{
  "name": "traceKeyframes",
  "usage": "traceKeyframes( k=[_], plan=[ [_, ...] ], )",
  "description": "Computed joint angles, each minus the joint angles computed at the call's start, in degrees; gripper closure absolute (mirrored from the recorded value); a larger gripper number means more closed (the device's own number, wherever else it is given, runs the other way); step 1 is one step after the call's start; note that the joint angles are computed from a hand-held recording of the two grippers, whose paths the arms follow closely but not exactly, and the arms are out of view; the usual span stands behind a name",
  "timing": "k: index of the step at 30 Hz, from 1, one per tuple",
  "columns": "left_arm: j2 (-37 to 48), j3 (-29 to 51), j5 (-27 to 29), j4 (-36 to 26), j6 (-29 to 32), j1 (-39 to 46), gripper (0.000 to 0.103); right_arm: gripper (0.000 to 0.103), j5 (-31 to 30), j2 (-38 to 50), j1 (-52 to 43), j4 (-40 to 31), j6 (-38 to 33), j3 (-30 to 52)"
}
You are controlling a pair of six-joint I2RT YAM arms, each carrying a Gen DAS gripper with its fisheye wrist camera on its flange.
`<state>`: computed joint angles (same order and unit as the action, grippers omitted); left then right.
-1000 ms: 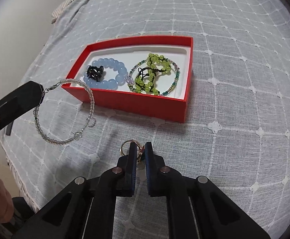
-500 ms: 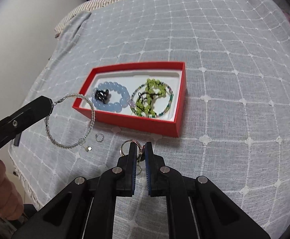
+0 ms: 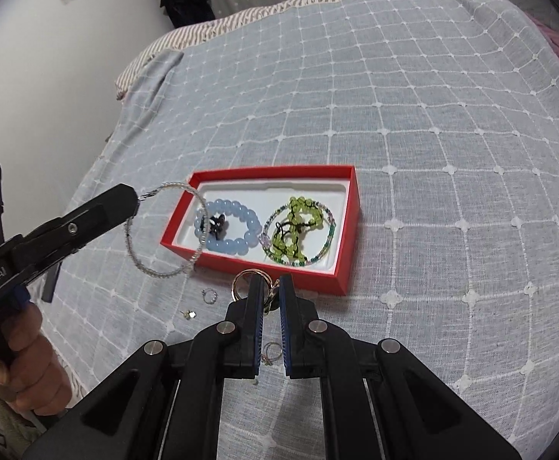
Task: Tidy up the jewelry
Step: 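Carry the amber-pendant bracelet into the red box with the left tool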
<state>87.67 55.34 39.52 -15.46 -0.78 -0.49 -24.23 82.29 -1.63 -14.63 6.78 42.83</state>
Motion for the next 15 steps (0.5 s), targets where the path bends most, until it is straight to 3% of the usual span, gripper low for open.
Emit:
traceKeyframes(
  k=[6, 15],
  plan=[
    [1.6, -0.5, -2.0, 2.9, 0.7, -1.9, 0.103, 0.095, -0.3, 1.0, -1.2, 1.6, 1.8, 1.1],
    [5.3, 1.0, 0.6, 5.6, -1.5, -2.3, 0.103, 0.095, 2.4, 4.7, -0.3, 3.9, 2.1, 3.1]
  ],
)
